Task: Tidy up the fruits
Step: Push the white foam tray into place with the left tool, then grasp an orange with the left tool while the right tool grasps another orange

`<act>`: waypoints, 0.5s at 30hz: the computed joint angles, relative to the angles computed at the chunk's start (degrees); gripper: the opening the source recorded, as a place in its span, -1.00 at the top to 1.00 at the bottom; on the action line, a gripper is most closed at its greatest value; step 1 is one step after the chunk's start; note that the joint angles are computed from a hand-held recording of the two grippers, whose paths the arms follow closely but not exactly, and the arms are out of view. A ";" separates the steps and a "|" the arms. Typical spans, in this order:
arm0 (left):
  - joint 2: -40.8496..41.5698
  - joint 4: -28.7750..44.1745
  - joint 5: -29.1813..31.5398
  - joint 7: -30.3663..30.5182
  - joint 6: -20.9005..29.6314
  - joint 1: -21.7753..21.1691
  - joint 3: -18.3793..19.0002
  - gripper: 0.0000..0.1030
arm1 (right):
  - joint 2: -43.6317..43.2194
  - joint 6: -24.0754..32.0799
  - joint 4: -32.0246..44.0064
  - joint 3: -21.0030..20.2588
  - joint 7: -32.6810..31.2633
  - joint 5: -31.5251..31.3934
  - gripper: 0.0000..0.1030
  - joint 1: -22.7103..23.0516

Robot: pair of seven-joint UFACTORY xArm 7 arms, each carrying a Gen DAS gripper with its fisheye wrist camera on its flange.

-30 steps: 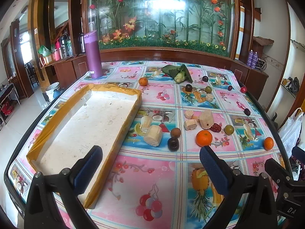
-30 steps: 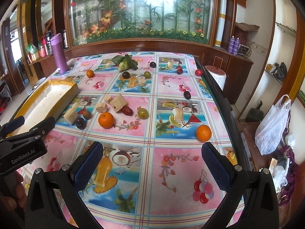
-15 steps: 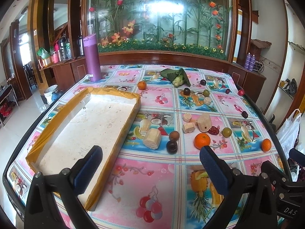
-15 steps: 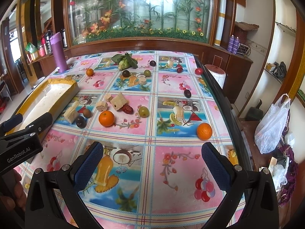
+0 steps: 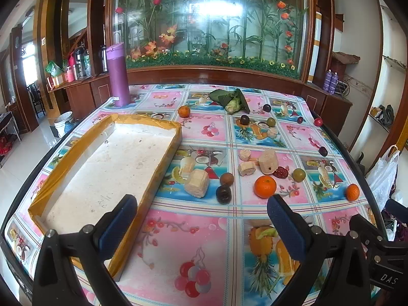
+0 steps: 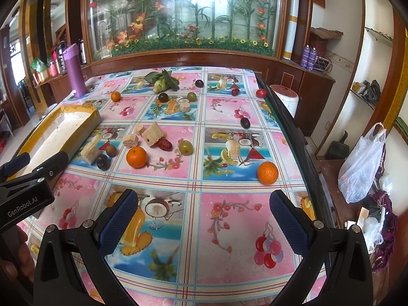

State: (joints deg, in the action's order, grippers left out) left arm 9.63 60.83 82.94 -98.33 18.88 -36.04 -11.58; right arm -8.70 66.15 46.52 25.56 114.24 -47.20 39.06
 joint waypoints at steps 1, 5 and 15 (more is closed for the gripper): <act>0.12 0.08 0.22 -0.17 0.06 -0.09 -0.02 -1.00 | -0.17 -0.21 -0.25 -0.05 0.07 0.16 -1.00 0.03; 0.82 0.36 -1.12 1.25 0.11 -0.15 -0.11 -1.00 | -0.75 -0.59 -1.12 -0.05 0.07 0.81 -1.00 -0.04; 3.06 1.64 -9.06 8.70 2.48 -2.44 1.48 -1.00 | -4.89 -3.04 -5.72 -0.02 0.11 2.98 -1.00 -1.80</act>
